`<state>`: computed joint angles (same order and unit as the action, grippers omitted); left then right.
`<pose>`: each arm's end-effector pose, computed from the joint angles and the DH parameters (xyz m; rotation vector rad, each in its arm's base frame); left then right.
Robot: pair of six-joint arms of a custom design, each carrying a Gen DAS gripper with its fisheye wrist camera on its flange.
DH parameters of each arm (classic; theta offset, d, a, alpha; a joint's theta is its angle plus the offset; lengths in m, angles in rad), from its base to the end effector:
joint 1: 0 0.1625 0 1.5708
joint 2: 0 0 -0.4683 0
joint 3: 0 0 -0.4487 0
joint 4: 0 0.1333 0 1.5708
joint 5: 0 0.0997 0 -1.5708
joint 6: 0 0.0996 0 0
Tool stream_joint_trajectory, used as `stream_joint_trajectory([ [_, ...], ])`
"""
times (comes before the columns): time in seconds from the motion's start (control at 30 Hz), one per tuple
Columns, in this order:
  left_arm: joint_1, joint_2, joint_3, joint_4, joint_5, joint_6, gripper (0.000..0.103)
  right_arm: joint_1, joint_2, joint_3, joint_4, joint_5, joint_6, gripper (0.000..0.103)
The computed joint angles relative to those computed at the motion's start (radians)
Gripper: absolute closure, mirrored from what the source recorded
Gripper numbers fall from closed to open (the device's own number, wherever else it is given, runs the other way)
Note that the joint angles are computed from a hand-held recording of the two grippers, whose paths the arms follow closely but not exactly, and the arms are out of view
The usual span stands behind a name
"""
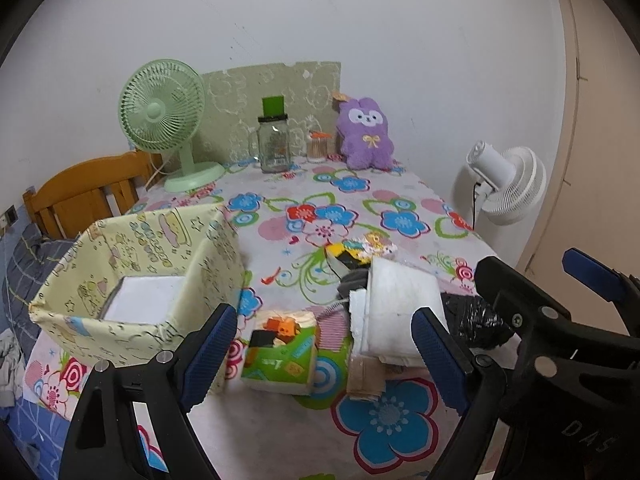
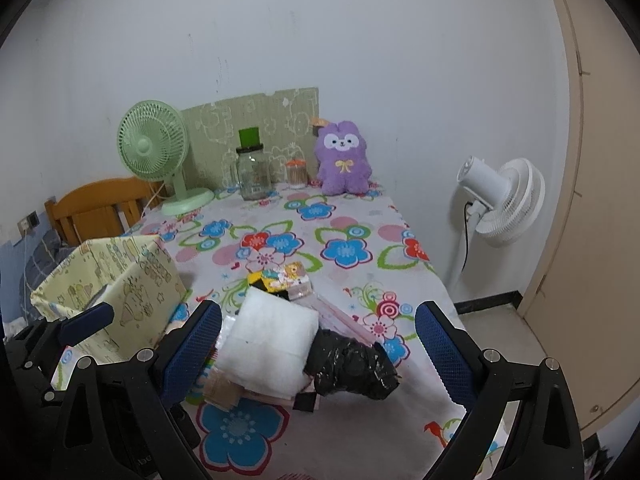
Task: Organize soft objects
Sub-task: 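Move both tools toward the folded white cloth and black plastic bag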
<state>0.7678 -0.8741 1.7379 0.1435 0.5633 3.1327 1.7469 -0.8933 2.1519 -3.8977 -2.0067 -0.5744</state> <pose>-0.2346 -0.5288 0.0823 0.5272 2.1650 -1.0641 0.1877 -0.5339 0.1443 0.5510 -2.2037 1.2072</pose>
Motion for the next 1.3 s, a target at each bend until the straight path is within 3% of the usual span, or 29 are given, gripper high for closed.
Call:
stream_joint_trajectory([
  [0.5,0.013,0.117,-0.097,0.097,0.033,-0.011,0.013,-0.066,-0.013,-0.002,0.065,-0.001,0.020,0.009],
  [0.7,0.016,0.175,-0.155,0.161,0.009,-0.035,0.013,-0.091,-0.020,-0.008,0.108,0.011,0.037,0.012],
  [0.87,0.027,0.209,-0.194,0.225,0.007,-0.082,0.022,-0.114,-0.017,-0.026,0.160,0.032,0.070,0.013],
  [1.07,0.029,0.226,-0.206,0.234,0.006,-0.078,0.036,-0.128,-0.021,-0.042,0.239,0.051,0.101,0.026],
  [1.17,0.028,0.229,-0.204,0.229,0.009,-0.056,0.046,-0.134,-0.028,-0.044,0.298,0.070,0.117,0.039],
  [1.3,0.028,0.226,-0.201,0.223,0.017,-0.047,0.049,-0.131,-0.024,-0.046,0.303,0.072,0.111,0.058],
])
